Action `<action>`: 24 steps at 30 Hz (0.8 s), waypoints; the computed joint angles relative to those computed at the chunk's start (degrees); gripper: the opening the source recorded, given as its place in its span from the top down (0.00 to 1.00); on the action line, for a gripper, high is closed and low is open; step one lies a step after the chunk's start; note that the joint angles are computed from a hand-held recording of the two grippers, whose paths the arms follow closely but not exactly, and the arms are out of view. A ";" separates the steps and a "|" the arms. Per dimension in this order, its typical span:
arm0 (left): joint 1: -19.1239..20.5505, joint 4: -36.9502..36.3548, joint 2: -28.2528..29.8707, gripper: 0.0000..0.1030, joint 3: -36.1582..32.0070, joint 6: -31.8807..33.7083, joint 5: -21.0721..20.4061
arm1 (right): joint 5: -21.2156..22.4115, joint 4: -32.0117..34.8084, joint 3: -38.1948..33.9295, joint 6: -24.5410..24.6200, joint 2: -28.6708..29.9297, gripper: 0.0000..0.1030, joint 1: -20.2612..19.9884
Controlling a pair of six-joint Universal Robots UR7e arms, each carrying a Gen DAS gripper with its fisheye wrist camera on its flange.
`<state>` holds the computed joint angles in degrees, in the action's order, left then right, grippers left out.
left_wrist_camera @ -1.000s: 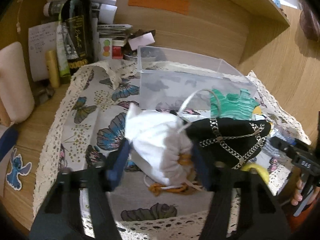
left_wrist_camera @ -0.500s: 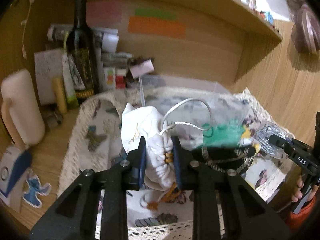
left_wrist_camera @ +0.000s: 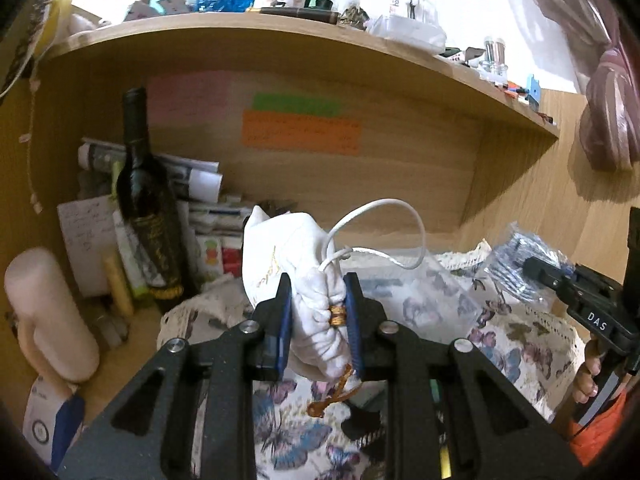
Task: Organize soft objects
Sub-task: 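Carry both items over the clear box and open both tools to drop them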
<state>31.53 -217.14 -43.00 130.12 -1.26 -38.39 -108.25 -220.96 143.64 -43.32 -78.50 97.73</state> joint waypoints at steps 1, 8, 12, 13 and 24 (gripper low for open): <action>0.38 0.44 0.19 0.77 -0.96 0.65 -0.03 | 0.28 1.36 -1.00 0.26 0.13 0.84 0.27; 4.18 8.19 1.31 0.77 -7.48 2.04 -2.32 | -2.52 6.44 -7.37 0.40 4.91 0.84 0.96; 6.62 13.24 3.58 0.77 -11.65 2.30 -3.14 | -4.38 11.11 -10.53 1.29 7.29 0.84 -0.19; 7.03 14.09 4.25 0.77 -12.50 2.60 -3.10 | -4.93 12.25 -11.27 1.54 7.94 0.84 -0.67; 11.75 29.31 8.91 0.77 -20.65 0.65 -6.22 | -9.26 24.11 -15.80 5.21 11.00 0.84 -3.91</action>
<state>43.29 -187.83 -34.09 109.47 -0.61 -44.61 -117.52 -196.85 127.83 -38.11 -67.49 93.82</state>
